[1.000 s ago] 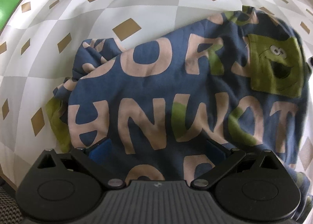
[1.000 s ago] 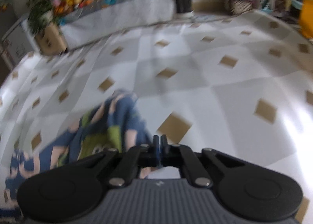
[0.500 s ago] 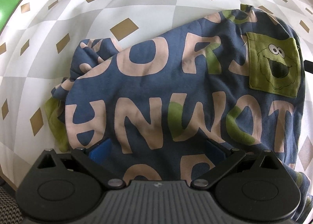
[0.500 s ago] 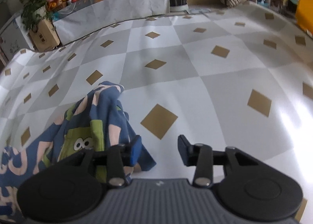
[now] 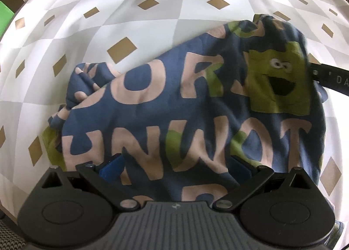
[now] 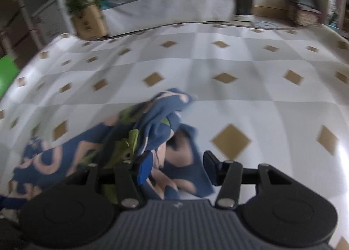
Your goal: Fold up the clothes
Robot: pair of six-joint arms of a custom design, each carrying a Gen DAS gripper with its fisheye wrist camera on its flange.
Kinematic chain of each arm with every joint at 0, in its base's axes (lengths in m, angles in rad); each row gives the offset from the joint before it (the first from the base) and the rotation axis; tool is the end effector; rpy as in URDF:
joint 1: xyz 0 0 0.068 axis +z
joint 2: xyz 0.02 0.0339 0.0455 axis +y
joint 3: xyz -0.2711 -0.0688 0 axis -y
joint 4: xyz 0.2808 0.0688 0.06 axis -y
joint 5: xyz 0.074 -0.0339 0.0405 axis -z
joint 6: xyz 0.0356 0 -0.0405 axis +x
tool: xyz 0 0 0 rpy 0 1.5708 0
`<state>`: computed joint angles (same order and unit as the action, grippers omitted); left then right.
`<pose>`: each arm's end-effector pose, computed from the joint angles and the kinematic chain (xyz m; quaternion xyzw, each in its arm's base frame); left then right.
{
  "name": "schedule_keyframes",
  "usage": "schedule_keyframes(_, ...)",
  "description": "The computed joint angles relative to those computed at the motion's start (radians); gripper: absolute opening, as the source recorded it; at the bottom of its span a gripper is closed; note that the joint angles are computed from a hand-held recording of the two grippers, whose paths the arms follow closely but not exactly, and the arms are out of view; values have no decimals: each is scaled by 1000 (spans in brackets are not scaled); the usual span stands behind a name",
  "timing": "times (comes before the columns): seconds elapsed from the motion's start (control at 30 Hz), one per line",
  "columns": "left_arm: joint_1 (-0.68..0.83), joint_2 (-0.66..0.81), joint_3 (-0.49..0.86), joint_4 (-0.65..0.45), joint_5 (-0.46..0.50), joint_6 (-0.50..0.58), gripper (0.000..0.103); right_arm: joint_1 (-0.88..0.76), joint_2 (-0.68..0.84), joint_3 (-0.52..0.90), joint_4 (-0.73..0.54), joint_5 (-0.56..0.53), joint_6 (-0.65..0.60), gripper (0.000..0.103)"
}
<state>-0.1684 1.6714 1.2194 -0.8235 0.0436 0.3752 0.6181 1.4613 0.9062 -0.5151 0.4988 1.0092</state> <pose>0.3526 -0.0615 0.2097 0.2686 0.9517 -0.0063 0.1485 0.2635 0.1664 0.1936 0.2424 0.9091 0.0102 0.3387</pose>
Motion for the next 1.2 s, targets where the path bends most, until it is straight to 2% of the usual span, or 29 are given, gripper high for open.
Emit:
schedule_keyframes(0.23, -34, 3, -16, 0, -14, -44, 101, 2, 45, 13, 63, -80, -54, 50)
schedule_keyframes(0.37, -47, 7, -17, 9, -9, -79, 101, -21, 15, -27, 113, -167, -33, 51)
schedule_keyframes(0.53, -56, 13, -17, 27, 9, -133, 101, -27, -4, -61, 153, -208, 1, 52)
schedule_keyframes(0.63, -61, 24, -16, 29, 19, -151, 101, -38, 15, -71, 197, -304, -10, 52)
schedule_keyframes(0.8, -62, 56, -14, 59, 17, -192, 101, -4, 41, 5, 107, -219, -76, 53)
schedule_keyframes(0.97, -62, 76, -9, 82, 12, -209, 103, -35, -75, -40, 96, -223, -84, 53)
schedule_keyframes(1.1, -63, 79, -9, 83, 12, -207, 103, -71, -166, -95, 80, -195, -52, 54)
schedule_keyframes(1.2, -62, 78, -13, 88, 13, -203, 103, -85, -193, -118, 44, -128, 14, 54)
